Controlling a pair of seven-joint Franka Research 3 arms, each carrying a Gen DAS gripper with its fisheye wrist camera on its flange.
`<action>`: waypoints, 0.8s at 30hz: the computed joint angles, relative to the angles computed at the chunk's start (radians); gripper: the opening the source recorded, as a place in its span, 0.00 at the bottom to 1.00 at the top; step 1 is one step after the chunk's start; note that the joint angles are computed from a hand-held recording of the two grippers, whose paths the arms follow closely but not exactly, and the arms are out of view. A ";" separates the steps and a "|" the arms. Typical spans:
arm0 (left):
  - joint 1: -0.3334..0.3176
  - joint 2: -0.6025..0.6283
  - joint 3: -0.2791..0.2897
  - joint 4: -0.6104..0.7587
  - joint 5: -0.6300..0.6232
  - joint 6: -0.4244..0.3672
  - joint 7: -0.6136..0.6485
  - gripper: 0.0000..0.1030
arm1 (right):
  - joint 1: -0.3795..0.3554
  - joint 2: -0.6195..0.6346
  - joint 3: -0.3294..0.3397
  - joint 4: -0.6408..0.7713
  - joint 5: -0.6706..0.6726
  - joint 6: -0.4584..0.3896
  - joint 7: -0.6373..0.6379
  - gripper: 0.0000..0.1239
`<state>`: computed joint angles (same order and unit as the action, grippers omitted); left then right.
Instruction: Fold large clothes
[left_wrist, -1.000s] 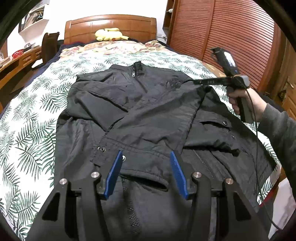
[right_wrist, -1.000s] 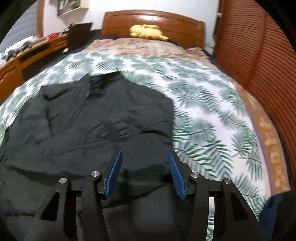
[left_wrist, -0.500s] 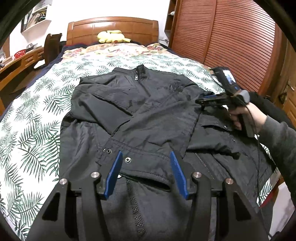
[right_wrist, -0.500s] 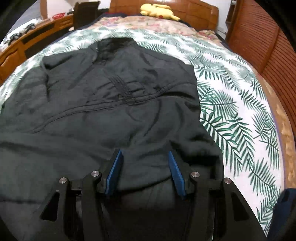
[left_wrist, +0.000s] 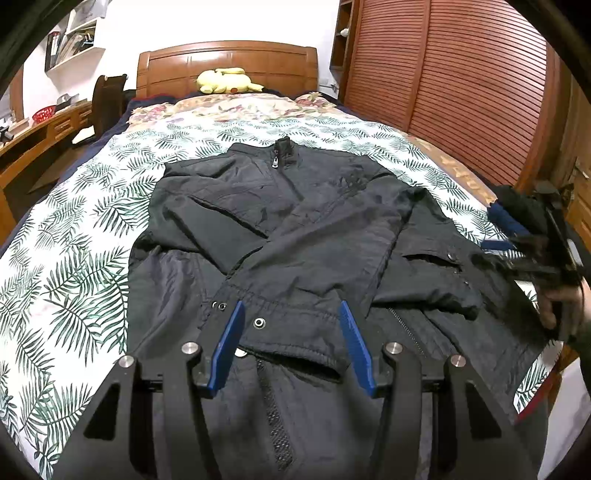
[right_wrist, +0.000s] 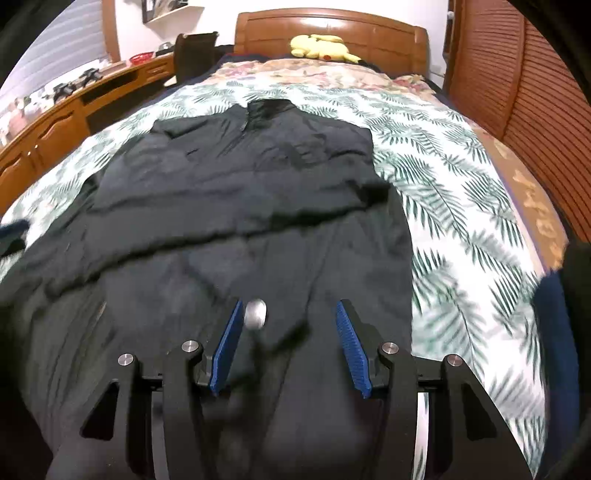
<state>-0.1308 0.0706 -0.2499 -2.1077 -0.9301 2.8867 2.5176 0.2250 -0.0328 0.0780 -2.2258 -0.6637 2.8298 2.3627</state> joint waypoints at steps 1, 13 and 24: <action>0.001 -0.004 -0.001 -0.003 -0.012 0.002 0.013 0.51 | 0.003 -0.030 0.004 -0.036 -0.012 -0.003 0.012 0.42; 0.003 -0.058 0.045 -0.052 -0.100 0.006 0.047 0.51 | -0.091 -0.241 0.116 -0.275 -0.004 -0.032 0.073 0.45; -0.011 -0.196 0.149 -0.187 -0.215 -0.027 0.093 0.51 | -0.179 -0.265 0.180 -0.354 0.033 0.031 0.095 0.55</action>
<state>-0.1413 -0.1256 -0.1014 -2.2949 -1.1454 2.8595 2.6102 0.0459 -0.2978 0.2584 -2.5803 -0.6306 2.8607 2.4577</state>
